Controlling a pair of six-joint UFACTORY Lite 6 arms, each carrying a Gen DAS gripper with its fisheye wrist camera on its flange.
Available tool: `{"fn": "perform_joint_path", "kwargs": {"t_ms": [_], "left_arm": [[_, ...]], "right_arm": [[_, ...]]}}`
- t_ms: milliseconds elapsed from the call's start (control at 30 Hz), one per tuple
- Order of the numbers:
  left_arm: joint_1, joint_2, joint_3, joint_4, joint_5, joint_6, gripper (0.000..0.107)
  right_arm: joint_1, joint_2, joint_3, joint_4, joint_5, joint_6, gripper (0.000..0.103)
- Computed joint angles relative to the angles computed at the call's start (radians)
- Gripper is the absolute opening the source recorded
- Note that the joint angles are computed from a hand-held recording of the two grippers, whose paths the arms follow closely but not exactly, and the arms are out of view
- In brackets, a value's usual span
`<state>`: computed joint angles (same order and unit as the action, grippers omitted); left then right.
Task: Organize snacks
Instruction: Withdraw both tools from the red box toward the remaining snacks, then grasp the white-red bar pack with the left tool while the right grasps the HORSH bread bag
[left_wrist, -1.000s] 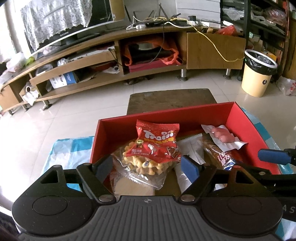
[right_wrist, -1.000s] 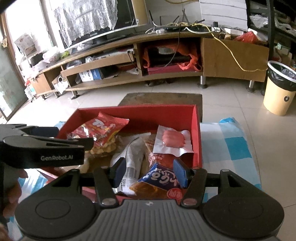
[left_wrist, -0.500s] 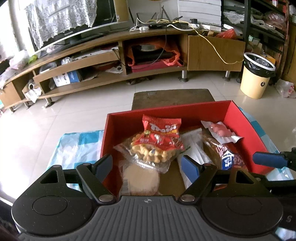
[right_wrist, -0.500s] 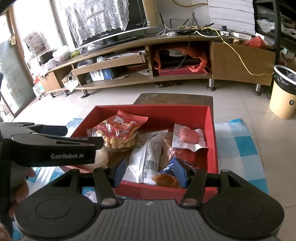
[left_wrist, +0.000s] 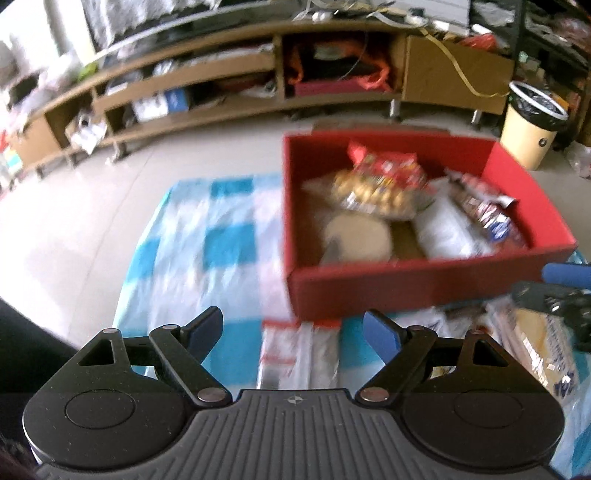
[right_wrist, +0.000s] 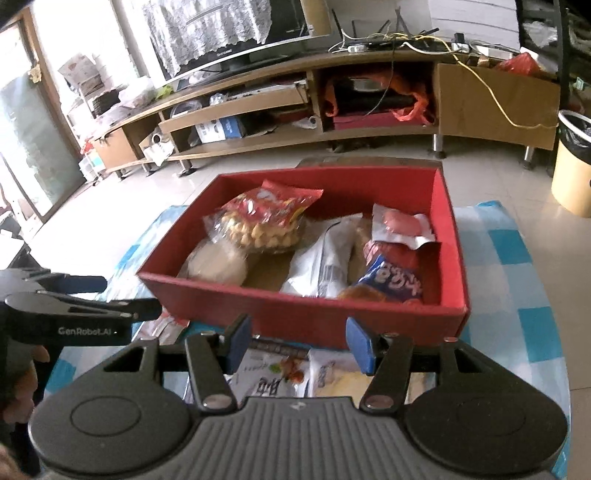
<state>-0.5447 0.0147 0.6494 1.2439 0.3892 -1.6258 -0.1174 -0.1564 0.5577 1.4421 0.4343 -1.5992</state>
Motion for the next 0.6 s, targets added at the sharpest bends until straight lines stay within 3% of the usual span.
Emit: {"fn": "perform_joint_path", "kwargs": {"t_ms": [167, 367, 433, 600], "left_arm": [[0.076, 0.027, -0.058, 0.027, -0.072, -0.023, 0.088], [0.1, 0.155, -0.014, 0.166, -0.131, -0.14, 0.093], [0.099, 0.171, -0.017, 0.285, -0.129, -0.26, 0.094], [0.11, 0.109, -0.068, 0.308, -0.163, -0.275, 0.077]], "right_arm": [[-0.001, -0.064, -0.046, -0.047, 0.017, 0.043, 0.053], [-0.07, -0.136, -0.099, -0.149, 0.035, 0.119, 0.053], [-0.094, -0.145, -0.1, -0.185, 0.033, 0.143, 0.053], [-0.132, -0.133, -0.083, -0.27, 0.015, 0.209, 0.053]]}}
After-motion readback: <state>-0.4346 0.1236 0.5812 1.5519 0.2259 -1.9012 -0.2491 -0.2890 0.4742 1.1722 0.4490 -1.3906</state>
